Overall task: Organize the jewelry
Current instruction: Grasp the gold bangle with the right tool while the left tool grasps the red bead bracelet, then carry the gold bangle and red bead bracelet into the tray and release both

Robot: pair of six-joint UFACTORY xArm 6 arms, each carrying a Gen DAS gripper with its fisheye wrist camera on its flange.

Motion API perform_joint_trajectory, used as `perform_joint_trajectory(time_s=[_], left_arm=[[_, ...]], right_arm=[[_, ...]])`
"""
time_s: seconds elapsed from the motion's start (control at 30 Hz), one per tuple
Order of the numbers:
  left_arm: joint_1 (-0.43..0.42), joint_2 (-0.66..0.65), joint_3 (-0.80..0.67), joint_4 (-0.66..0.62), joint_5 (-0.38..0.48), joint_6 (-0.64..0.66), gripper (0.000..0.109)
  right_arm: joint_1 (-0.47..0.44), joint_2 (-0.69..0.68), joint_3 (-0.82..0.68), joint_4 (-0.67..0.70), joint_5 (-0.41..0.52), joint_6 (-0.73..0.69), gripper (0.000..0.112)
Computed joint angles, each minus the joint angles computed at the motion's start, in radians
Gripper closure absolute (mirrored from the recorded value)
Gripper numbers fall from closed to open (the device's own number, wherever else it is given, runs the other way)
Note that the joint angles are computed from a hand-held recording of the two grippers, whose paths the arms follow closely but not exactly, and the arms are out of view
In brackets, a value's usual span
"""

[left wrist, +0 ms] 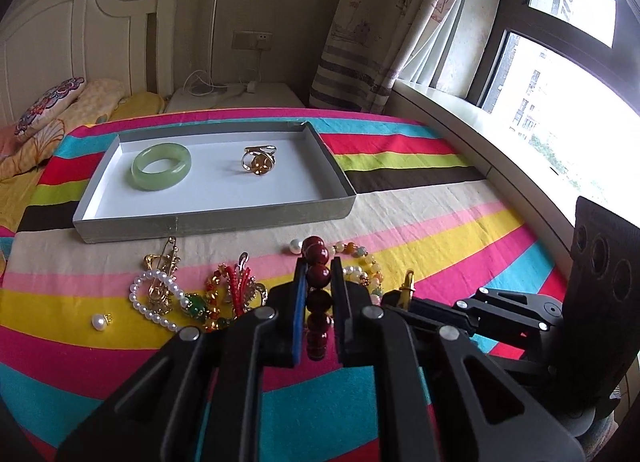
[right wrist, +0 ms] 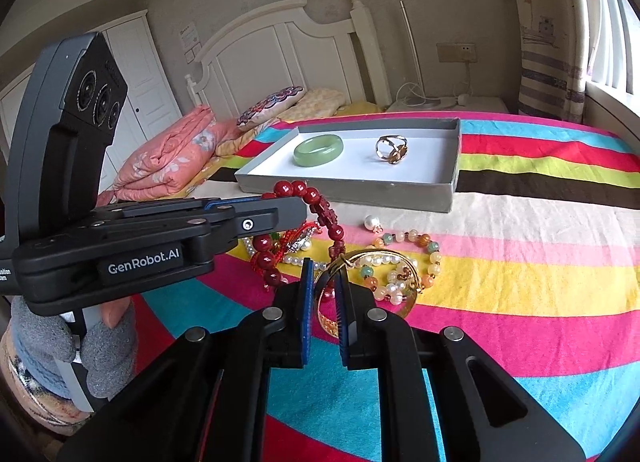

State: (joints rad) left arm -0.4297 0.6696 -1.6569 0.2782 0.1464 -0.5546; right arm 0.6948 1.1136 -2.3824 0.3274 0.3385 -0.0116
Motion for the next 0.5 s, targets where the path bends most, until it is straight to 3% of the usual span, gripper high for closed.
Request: perform_joint_trajectory(time_s=[0.2, 0.3, 0.5], left_arm=[[0.006, -0.022, 0.023, 0.082, -0.02, -0.068, 0.098], [0.017, -0.037, 0.034, 0.252, -0.033, -0.222, 0.098], [0.039, -0.1, 0.073, 0.472, -0.066, -0.399, 0.098]], right_arm=[[-0.005, -0.044, 0.059, -0.02, -0.046, 0.012, 0.1], [-0.004, -0.053, 0.071, -0.029, -0.054, 0.015, 0.1], [-0.004, -0.077, 0.099, -0.062, -0.079, 0.029, 0.1]])
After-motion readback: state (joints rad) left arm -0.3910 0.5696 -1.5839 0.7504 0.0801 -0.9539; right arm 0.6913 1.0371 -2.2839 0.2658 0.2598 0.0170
